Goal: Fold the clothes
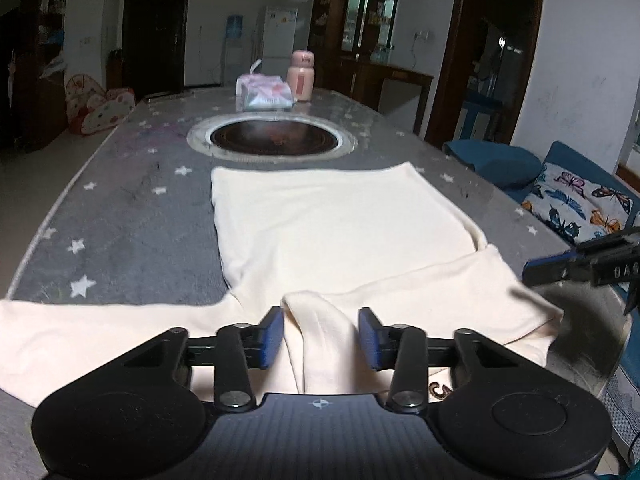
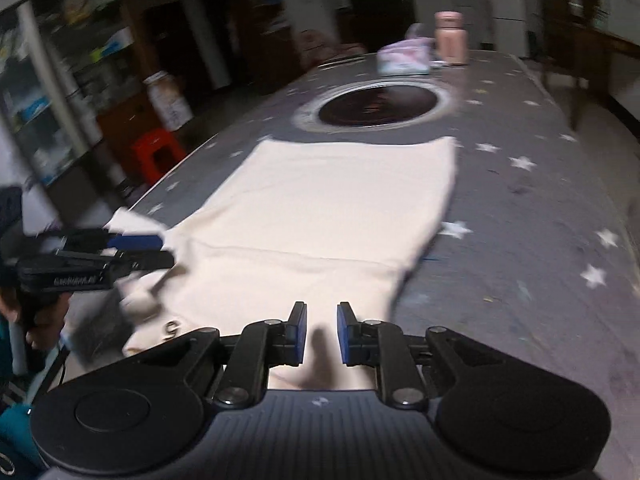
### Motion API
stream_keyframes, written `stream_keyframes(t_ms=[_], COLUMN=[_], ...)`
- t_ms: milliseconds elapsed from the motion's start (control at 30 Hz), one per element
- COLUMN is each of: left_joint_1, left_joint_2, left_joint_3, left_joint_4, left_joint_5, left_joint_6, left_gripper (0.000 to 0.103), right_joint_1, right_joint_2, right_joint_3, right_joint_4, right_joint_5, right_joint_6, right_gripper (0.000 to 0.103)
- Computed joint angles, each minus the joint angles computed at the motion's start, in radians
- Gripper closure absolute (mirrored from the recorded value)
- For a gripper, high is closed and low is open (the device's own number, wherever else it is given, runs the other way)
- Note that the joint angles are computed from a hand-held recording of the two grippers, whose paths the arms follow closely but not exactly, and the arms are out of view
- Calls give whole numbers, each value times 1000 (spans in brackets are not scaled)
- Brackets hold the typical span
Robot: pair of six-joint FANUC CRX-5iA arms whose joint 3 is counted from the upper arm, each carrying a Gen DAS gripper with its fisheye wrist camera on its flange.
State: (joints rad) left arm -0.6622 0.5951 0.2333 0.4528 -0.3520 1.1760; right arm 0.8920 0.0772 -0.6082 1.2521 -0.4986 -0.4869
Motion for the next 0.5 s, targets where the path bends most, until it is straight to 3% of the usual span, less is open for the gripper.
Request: stream_keyframes(t_ms=[67,133,233,333,500], left_joint_1=[0,-1,-5,-8,-21], left_joint_2=[6,5,2,-7,-17], left_joint_3=[17,16,21,23,115], left_joint_4=[-34,-43,-78,-121,-431], left_joint_5=[-18,-20,-20,-22,-108], left_joint_6=[33,40,66,95,373], left_gripper=[69,81,93,97,97], right_joint_1=[-13,-34,-63,-84,-53], right_joint_2=[-3,-6,16,48,90], right_joint_3=[-12,-20,-8,12,52], right_joint_4=[34,75,132,160,62], right_joint_5=[-13,-12,0,15,-30], right_joint_6=[-45,-75,-94,-85,27], right_gripper=[87,87,87,87,88])
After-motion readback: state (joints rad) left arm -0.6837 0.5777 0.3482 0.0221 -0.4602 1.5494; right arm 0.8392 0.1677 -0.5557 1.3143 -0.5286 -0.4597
